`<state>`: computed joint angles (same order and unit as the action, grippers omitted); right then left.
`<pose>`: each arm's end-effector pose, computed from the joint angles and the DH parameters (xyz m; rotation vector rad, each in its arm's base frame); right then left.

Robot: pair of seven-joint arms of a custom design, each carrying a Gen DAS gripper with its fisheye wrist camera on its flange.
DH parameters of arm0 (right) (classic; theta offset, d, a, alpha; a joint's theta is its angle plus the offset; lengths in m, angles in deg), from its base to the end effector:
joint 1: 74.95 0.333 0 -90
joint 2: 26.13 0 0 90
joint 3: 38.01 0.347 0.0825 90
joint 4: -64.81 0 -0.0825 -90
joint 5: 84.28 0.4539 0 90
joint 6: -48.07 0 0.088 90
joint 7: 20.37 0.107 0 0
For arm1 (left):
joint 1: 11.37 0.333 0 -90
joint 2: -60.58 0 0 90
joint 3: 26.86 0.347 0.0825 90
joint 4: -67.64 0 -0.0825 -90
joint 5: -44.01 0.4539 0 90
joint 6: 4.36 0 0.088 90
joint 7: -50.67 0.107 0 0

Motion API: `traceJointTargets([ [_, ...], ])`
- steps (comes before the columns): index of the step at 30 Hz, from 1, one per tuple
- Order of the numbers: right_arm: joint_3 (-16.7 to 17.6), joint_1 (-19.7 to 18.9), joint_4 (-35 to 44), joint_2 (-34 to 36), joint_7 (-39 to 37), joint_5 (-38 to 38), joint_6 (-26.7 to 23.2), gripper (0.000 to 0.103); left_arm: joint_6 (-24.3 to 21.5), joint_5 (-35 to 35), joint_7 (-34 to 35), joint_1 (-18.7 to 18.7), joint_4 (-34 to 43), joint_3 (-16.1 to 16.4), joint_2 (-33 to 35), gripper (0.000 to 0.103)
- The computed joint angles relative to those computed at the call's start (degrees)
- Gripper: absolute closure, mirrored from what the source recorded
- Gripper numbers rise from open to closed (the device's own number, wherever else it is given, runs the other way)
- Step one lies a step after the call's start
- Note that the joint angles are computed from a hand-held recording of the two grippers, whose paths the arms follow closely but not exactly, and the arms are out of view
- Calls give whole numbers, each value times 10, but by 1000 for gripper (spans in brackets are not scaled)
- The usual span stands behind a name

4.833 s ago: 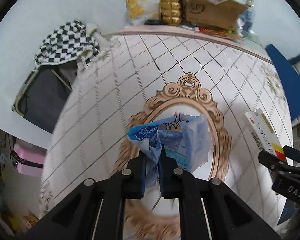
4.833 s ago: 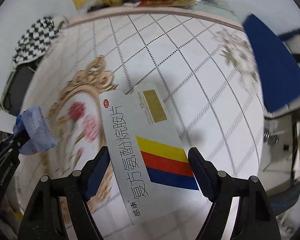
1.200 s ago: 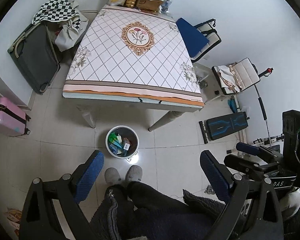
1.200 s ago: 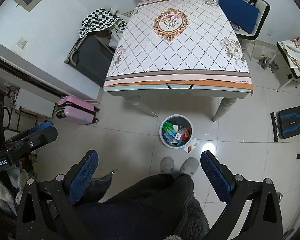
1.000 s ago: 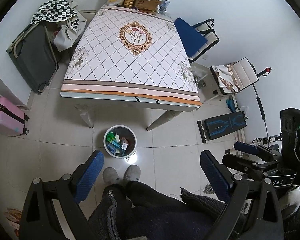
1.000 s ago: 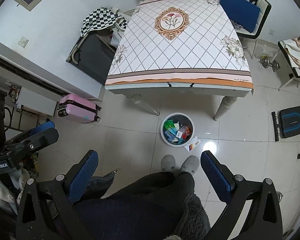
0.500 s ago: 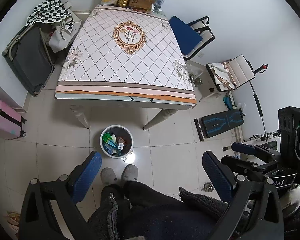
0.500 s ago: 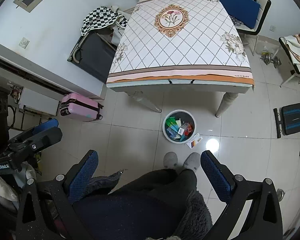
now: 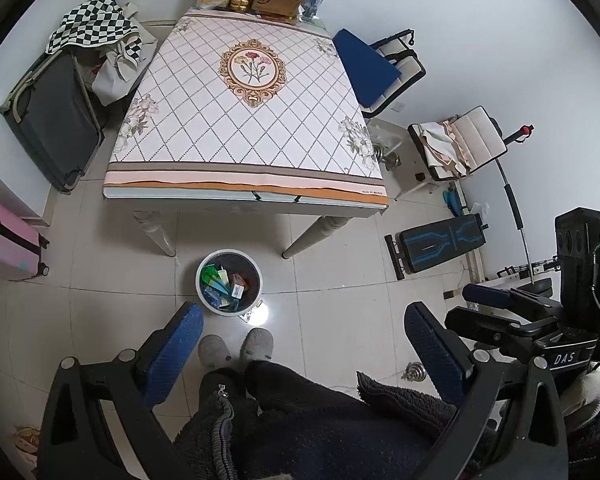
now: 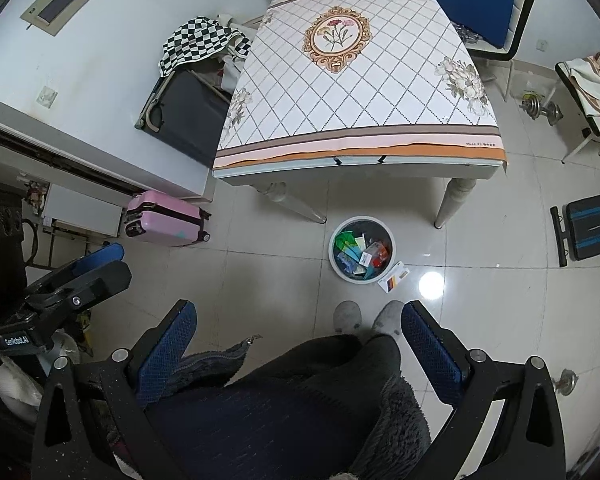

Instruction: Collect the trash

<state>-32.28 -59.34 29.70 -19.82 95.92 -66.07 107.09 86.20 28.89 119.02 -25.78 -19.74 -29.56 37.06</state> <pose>0.4243 0.2037 0.9936 -2.0625 1.8319 0.1785 0.4037 -0.1627 0.9046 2.1549 -2.1155 0.8048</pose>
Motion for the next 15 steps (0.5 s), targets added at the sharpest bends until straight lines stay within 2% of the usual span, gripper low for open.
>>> traceJointTargets([
  [15,-6,-10,-17,-10,9,16,7,0,3,-6,2,-3,13,-8,16,0],
])
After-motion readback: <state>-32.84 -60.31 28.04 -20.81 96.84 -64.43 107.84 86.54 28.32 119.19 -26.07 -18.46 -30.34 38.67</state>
